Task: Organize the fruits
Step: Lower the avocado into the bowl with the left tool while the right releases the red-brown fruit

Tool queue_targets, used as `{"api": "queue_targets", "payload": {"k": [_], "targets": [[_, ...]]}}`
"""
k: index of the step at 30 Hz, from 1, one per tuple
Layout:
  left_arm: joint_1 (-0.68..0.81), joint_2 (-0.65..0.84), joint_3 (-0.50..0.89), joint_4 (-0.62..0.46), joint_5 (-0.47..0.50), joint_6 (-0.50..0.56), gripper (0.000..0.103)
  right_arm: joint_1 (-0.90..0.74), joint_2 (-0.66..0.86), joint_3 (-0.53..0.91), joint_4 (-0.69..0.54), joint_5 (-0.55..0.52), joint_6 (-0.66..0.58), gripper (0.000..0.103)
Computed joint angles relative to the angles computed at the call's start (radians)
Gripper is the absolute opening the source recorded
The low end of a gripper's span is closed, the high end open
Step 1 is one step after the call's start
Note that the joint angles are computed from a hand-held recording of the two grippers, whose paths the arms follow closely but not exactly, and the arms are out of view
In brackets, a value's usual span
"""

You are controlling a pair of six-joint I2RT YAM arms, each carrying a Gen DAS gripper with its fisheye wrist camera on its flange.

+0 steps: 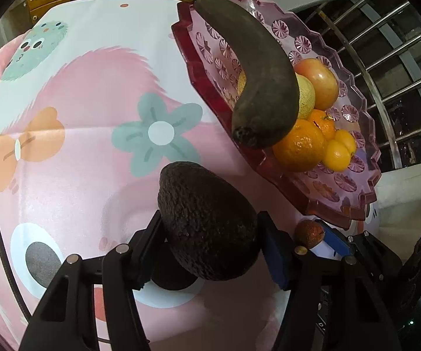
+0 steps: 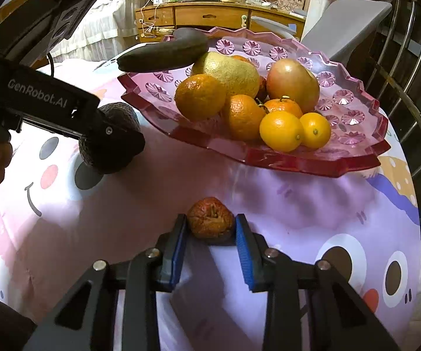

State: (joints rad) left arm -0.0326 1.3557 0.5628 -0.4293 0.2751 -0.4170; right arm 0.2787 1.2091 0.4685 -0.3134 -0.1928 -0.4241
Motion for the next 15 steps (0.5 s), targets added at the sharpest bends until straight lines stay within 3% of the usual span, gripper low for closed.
{"api": "queue_targets", "payload": {"k": [8,15], "targets": [[-0.027,-0.073,-0.048,-0.030,-0.029,-0.011,0.060,-0.023,-0.041,-0.008,-0.062,-0.025,0.009,0.031],[-0.116,-0.208,-0.080,-0.153,-0.053,-0.080,0.060,-0.068,-0.143,-0.020,-0.155,-0.063,0.002,0.030]]}}
